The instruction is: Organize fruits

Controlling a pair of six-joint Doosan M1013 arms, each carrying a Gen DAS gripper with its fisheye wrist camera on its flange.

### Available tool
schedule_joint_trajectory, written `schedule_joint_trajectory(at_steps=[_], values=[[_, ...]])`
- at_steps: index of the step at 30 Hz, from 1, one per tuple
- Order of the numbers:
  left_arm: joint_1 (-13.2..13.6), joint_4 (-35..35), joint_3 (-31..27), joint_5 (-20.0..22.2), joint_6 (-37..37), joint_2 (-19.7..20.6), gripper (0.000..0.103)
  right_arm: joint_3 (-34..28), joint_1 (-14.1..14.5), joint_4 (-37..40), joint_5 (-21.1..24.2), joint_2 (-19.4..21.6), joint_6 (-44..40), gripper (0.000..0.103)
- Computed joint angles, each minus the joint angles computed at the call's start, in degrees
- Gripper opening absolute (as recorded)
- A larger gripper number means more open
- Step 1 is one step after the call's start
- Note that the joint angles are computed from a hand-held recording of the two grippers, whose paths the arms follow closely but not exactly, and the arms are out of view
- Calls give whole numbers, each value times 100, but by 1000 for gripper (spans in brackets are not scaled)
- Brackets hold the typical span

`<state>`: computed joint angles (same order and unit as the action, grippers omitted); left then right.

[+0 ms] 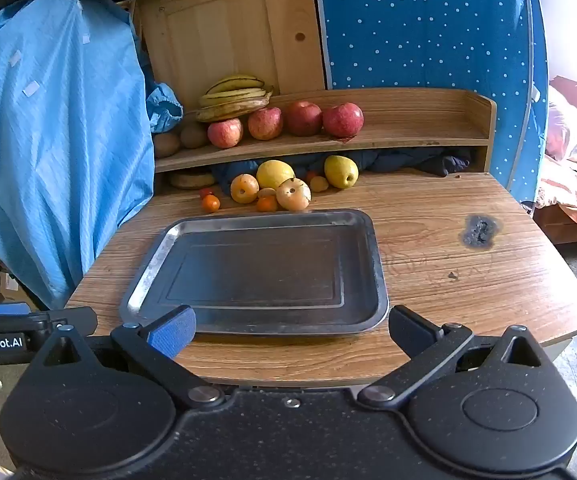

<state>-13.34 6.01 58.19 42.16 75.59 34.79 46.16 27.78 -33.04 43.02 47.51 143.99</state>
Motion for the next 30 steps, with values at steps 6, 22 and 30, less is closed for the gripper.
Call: schedule_joint_trajectory(at_steps=[6,22,30], values=[[-9,27,5,11,-30,5,102,28,-7,-18,0,-8,28,102],[-16,-35,-24,70,29,46,102,15,-26,63,18,2,-21,102],[-29,-14,-42,88,7,62,102,23,-44,86,38,10,-4,102]])
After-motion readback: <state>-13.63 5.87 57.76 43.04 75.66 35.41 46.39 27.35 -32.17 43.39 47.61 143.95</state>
